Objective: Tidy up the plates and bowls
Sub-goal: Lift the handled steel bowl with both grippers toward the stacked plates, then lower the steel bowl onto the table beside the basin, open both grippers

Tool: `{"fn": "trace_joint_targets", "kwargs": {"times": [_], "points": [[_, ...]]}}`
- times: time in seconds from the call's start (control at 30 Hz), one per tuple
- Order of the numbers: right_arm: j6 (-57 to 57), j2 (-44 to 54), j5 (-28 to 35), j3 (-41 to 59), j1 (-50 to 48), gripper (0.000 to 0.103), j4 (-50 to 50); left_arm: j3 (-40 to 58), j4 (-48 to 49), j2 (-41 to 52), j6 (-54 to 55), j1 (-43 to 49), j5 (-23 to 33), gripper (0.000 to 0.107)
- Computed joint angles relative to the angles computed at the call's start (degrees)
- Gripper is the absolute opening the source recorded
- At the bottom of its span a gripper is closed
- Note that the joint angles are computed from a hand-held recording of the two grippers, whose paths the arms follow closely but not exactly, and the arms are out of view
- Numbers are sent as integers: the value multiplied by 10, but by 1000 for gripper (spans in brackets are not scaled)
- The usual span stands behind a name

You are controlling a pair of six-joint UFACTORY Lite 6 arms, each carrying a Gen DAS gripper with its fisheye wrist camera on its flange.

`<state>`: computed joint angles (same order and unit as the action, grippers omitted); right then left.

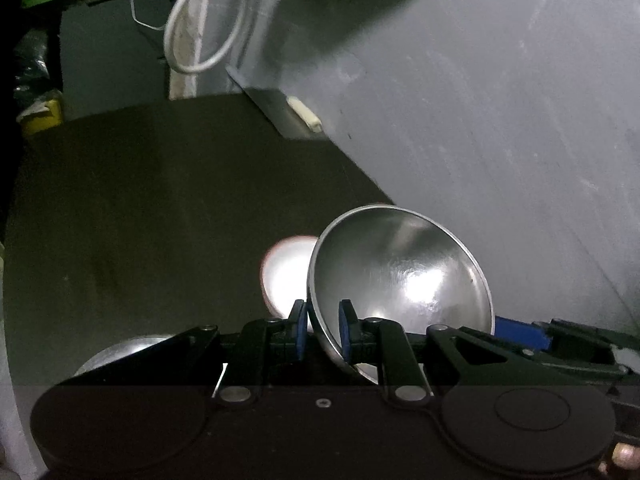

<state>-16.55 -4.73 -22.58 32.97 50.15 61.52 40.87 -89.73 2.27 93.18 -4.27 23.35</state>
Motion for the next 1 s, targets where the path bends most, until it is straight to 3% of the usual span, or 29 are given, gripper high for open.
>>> {"fn": "trace_joint_targets", "kwargs": {"times": [0.4,1.0], "points": [[-80,-74,4,-77,79,40,167,-61,164,-43,-113,-21,6,20],[-130,-73,36,-79,80,40,212,-63,260,-36,-181,-39,-1,21]]}}
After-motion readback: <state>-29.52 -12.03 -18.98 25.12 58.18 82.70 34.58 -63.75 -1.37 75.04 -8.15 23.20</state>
